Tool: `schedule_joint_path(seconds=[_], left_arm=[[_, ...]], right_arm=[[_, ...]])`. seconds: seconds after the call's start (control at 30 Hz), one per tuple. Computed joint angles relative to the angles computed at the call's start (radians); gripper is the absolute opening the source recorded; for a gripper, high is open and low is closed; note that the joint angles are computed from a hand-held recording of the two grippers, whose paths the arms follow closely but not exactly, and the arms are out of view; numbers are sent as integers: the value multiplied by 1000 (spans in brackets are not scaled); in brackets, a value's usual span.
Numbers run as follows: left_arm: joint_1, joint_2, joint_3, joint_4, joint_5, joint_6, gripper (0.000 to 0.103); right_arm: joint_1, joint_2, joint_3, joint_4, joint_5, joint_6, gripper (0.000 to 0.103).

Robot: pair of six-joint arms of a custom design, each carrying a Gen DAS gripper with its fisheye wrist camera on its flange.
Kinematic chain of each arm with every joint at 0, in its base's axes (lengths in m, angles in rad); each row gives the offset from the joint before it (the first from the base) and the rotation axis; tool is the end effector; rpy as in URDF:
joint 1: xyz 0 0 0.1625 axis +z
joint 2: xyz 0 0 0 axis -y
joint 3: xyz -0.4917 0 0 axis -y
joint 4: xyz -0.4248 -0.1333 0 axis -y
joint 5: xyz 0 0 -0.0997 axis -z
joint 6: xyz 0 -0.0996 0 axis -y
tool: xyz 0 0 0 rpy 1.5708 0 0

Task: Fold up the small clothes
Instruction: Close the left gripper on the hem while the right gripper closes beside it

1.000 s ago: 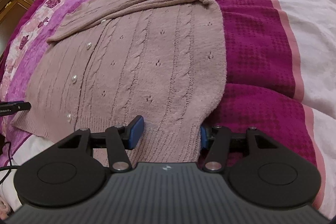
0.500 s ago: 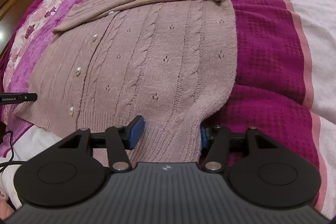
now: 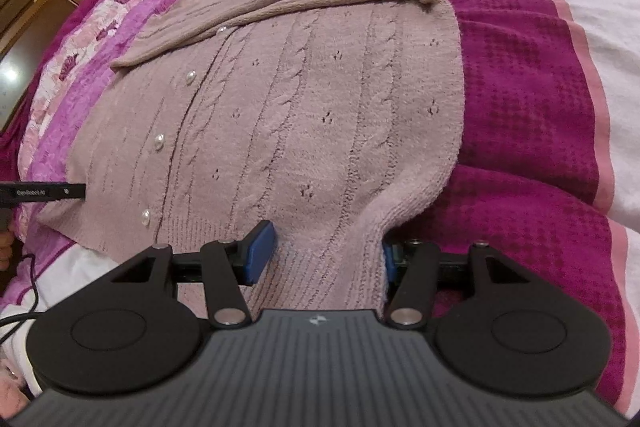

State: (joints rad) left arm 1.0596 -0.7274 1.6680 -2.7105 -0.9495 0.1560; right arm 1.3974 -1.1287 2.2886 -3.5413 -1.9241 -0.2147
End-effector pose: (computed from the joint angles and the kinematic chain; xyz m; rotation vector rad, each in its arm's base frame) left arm -0.1910 -0.7314 0.0866 0.7538 2.4236 -0.3933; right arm 0.0083 -0.5258 0.2253 -0.1390 -2.4880 0.9605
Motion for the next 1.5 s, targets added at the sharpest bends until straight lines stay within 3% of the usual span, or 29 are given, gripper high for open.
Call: schedule_joint_path(seconds=[0.1,0.17,0.23,0.3,0.5,0.67,0.8,0.93,1.1,1.3,1.5], left_arm=[[6,-3,0,-2,-19,6,45],[9,-7,-4,11,-33,-3,39],[25,-18,-24,68,-113,-57,15],[40,-21,-41,109,-180,-112,17],[38,-24,-18,45,-193,-121,15],[43,-51,-8,-3,-269,-160,14],[38,-55,-11,-14,-294,-181,14],[30,-51,-6,-46,-296,-183,14],[29,-42,-19,-61,-281,-199,13],[28,-27,-49,-144,-287,-185,13],[13,24,-119,-205,-236,-195,13]], right_arm=[[-7,-1,7,-18,21,3,58],[-12,-2,12,-30,35,6,57],[-15,-1,13,-41,42,10,55],[-13,1,14,-46,39,9,53],[-19,-3,32,-91,67,8,28],[-38,-14,51,-139,137,7,14],[-62,-16,68,-210,231,1,11],[-75,-9,73,-279,278,20,10],[-105,-6,77,-356,356,76,10],[-110,2,47,-410,372,83,9],[-109,28,-31,-418,362,122,9]])
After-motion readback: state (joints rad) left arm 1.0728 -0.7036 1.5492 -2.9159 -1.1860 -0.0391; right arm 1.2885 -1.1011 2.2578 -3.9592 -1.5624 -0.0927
